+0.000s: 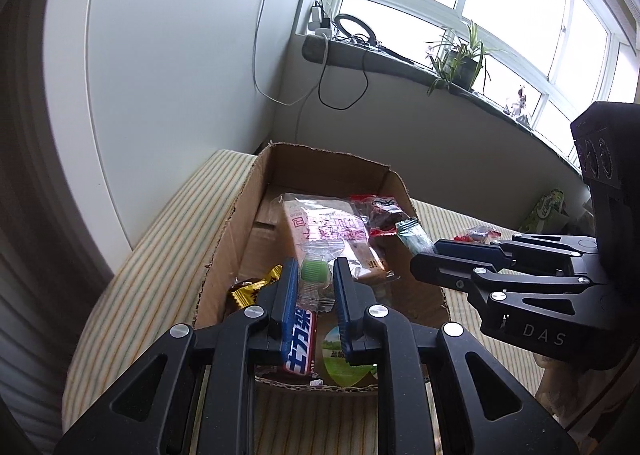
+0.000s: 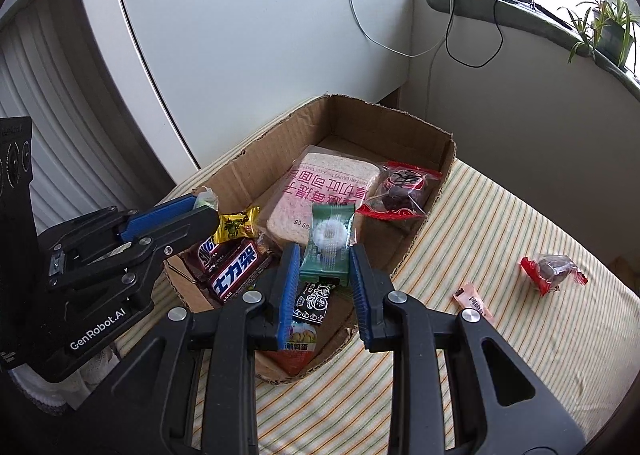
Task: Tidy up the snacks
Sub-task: 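Carry the green bag with the left tool and mint packet with the right tool into the box, open both, then withdraw both open tools toward the pink candy and red-trimmed candy bag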
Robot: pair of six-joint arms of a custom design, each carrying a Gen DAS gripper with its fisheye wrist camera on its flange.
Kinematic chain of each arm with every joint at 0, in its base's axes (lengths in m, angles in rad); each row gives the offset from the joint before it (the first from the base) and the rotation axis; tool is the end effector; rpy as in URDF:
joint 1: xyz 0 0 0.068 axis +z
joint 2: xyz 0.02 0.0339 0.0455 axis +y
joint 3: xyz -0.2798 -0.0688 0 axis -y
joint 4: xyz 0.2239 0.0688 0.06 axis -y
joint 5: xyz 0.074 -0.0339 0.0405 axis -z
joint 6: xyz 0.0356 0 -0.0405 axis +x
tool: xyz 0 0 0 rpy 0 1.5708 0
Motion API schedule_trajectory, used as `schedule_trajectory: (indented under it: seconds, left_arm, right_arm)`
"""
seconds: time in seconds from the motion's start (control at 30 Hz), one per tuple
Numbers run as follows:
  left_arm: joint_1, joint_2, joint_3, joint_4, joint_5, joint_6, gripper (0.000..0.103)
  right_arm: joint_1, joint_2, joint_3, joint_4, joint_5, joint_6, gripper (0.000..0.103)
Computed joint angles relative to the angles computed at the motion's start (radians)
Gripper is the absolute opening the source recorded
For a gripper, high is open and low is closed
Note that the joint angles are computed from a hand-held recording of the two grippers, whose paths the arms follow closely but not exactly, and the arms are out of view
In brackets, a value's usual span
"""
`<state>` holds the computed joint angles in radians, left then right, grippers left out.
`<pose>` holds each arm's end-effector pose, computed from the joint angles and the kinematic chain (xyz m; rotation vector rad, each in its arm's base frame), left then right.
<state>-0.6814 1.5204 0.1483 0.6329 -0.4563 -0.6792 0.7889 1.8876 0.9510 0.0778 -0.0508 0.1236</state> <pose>0.1553 -0.1057 0.1139 -0.2249 2.2175 -0.2156 0.2522 0.2565 0.1516 -0.8335 2.3405 0.4637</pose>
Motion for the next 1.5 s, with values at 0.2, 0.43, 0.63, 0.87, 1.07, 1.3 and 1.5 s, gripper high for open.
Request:
schedule_trajectory:
  seconds: [0.2, 0.43, 0.63, 0.87, 1.07, 1.3, 1.5]
  left_arm:
    - [-0.009, -0.004, 0.008, -0.023, -0.013, -0.005, 0.017]
    - [0.001, -0.001, 0.006, -0.019, -0.013, -0.011, 0.033]
    - [-0.001, -0.009, 0.005, -0.028, -0.020, -0.015, 0.041]
    - [-0.029, -0.010, 0.024, -0.046, -0.041, -0.036, 0.047]
    - [-0.089, -0.007, 0.068, -0.082, -0.068, -0.051, 0.052]
    - [-0.165, 0.029, 0.152, -0.122, -0.082, -0.061, 0.052]
    - [-0.244, 0.120, 0.266, -0.139, -0.069, -0.065, 0.053]
  right_arm:
    - [0.001, -0.008, -0.002, -0.007, 0.008, 0.001, 0.028]
    - [0.002, -0.033, -0.030, 0.016, 0.030, 0.010, 0.057]
    - [-0.010, -0.050, -0.049, 0.021, 0.051, 0.012, 0.071]
    - [-0.061, -0.099, -0.105, 0.055, 0.036, 0.016, 0.083]
    - [-0.159, -0.161, -0.166, 0.060, -0.007, 0.005, 0.083]
    - [-0.336, -0.207, -0.201, 0.034, -0.079, -0.038, 0.083]
    - [-0.492, -0.147, -0.158, 0.002, -0.173, -0.064, 0.083]
